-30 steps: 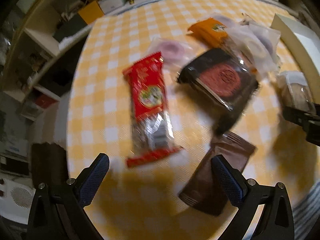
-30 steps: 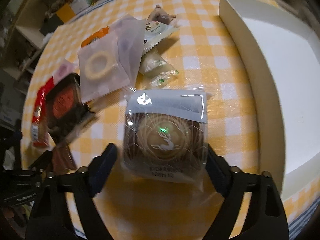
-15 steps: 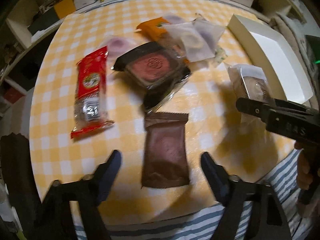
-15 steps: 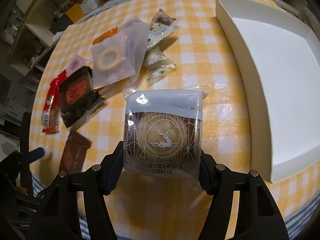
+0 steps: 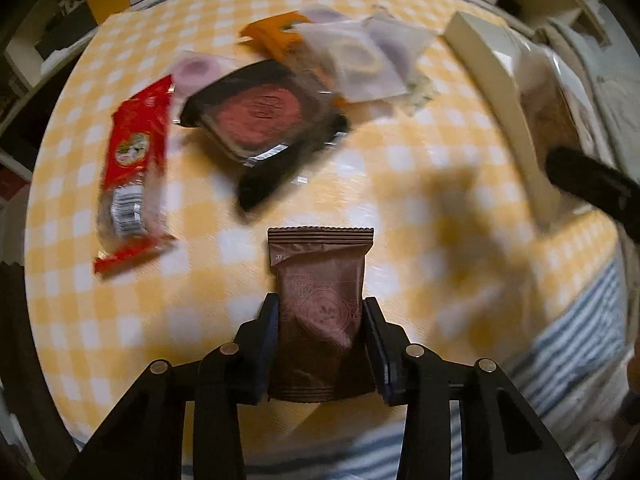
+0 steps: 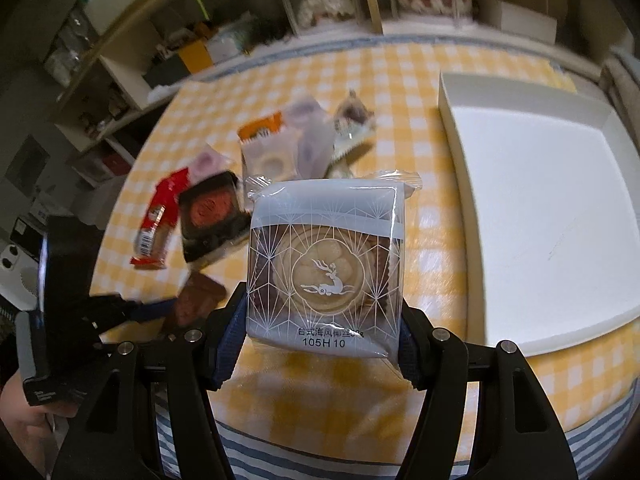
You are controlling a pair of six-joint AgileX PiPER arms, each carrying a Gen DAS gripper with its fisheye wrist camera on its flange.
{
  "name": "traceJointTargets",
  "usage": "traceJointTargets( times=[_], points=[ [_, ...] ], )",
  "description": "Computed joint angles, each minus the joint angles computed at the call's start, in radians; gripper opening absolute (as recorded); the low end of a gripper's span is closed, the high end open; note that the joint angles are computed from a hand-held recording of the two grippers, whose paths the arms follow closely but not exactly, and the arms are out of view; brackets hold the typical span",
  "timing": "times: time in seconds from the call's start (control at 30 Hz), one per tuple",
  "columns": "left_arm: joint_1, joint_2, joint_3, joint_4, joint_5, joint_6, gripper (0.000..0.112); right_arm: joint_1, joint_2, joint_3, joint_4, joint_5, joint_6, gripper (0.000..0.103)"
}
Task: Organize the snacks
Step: 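Carry both snacks to the white tray and open both tools to release them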
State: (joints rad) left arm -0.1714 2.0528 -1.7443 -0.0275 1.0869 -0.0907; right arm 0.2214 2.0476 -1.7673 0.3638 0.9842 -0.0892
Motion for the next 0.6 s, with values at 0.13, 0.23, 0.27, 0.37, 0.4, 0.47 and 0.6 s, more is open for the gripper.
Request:
traceJointTargets(
  times=[0.13,0.23,0.27,0.37,0.4,0.47,0.6],
  points=[
    [-0.032,-0.068,0.05,0.007,-0.072,-0.02,0.04,-0.022,-0.021,-0.006,0.027,-0.002,-0.033,0.065],
    [-0.038,-0.115,0.055,0.008,-0.125,-0.055,0.04,-0.036,-0.039,-0.01,0.033,-0.006,-0.049,0.065],
    [-0.042,-0.133,0.056,0.018,-0.142,-0.071,0.04,-0.038,-0.043,-0.011,0.036,-0.009,-0.053,0.065],
    [-0.059,-0.168,0.039,0.056,-0.188,-0.129,0.04,-0.065,-0.056,-0.027,0.051,0.005,-0.081,0.065],
    [-0.065,-0.182,0.043,0.065,-0.195,-0.14,0.04,-0.076,-0.059,-0.038,0.052,0.014,-0.095,0.065],
    [-0.082,-0.19,0.026,0.073,-0.202,-0.158,0.04,-0.099,-0.062,-0.067,0.051,0.032,-0.12,0.065],
    [-0.133,-0.164,-0.054,0.091,-0.183,-0.195,0.04,-0.153,-0.049,-0.13,0.044,0.065,-0.152,0.065]
  ],
)
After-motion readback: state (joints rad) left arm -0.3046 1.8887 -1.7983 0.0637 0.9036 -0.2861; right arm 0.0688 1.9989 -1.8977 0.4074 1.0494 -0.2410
